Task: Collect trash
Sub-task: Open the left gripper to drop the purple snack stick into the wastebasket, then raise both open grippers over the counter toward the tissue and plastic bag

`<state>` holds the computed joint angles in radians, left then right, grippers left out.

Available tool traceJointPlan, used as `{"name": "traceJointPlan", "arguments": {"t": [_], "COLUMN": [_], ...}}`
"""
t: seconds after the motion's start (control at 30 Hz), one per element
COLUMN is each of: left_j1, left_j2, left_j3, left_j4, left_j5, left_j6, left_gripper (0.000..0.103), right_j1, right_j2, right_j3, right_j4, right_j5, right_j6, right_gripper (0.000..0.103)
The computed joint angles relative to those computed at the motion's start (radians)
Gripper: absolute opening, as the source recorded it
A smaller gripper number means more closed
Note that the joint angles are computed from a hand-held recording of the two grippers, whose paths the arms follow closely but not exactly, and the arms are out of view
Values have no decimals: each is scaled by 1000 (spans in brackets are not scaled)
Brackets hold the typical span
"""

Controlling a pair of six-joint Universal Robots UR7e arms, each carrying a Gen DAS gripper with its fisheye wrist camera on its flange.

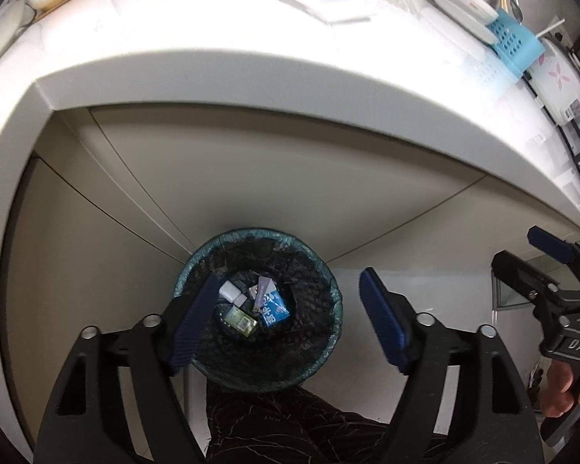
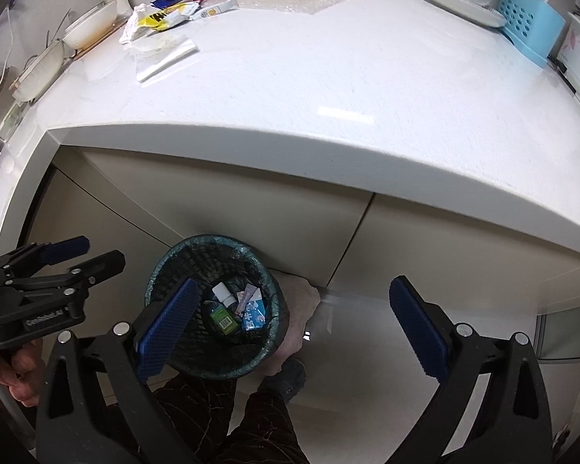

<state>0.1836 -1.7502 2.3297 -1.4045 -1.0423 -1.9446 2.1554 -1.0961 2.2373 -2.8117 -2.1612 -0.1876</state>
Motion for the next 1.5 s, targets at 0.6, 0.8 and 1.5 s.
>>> {"name": "traceJointPlan", "arguments": {"t": [0.6,0.8,1.5], "left_j1": [-75,-70,-38], "left_j2": [-15,-5,7], "left_j3": [-177,-242,-423], "left_j4": [304,371,588], "left_j5": [51,71,175], "left_j6": [-165,-169,-187], "left_gripper": [97,97,97], "right_j1": [115,132,176], "right_j2": [-10,-1,90], "right_j3": [-106,-158,-335], "right_j4": [24,52,81], "right_j5": [33,33,38], "right_j6": [-39,-32,-7], "right_gripper": [95,95,95]}}
